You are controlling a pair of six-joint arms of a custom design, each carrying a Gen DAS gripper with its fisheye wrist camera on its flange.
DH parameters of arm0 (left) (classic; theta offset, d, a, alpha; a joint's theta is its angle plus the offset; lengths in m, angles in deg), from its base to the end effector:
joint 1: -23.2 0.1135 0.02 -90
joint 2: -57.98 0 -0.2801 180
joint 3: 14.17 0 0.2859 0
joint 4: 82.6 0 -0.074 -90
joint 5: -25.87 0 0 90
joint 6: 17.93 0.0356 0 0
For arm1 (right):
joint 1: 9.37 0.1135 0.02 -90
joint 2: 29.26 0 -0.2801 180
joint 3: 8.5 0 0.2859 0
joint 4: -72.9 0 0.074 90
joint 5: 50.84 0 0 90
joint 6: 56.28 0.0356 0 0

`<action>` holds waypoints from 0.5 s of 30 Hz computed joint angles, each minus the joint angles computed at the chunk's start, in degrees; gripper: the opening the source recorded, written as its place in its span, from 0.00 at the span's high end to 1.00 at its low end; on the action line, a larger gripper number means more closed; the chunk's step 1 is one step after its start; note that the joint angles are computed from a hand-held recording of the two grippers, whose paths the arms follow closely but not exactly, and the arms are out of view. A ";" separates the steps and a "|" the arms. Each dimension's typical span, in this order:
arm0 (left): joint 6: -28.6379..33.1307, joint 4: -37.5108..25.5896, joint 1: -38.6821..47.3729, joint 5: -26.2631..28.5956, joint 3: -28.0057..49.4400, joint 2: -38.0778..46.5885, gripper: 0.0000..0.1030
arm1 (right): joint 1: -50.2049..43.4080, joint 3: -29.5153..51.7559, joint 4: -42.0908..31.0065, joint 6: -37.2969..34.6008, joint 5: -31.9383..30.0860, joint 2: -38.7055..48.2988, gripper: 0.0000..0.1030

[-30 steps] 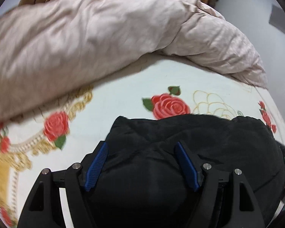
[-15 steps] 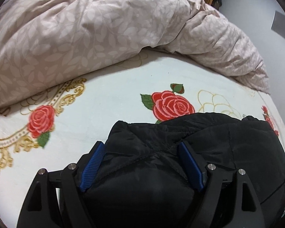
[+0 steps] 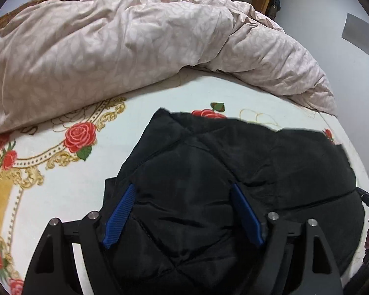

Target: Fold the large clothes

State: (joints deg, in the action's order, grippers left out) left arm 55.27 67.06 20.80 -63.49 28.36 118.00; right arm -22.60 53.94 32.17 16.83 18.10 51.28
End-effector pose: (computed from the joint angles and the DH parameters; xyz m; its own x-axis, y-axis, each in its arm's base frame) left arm 0.2261 -0.0099 0.1890 -0.7232 -0.2590 -0.6403 -0.1668 0.9651 -0.2020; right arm 0.2961 -0.0565 0.2092 -0.8064 -0.0889 -0.5846 -0.2109 0.9669 0.1438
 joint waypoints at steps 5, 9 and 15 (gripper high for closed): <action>-1.11 -5.12 -2.56 -3.19 3.01 -0.32 0.22 | 0.62 1.70 -1.53 0.31 2.67 1.15 0.30; -1.62 -13.13 -5.88 -5.46 4.08 -10.56 0.23 | -2.04 1.75 -6.40 -2.60 -1.19 -6.31 0.32; -11.19 -19.72 -22.02 -13.49 3.74 -18.12 0.23 | -2.49 -4.91 -12.22 -5.46 -2.86 -17.13 0.32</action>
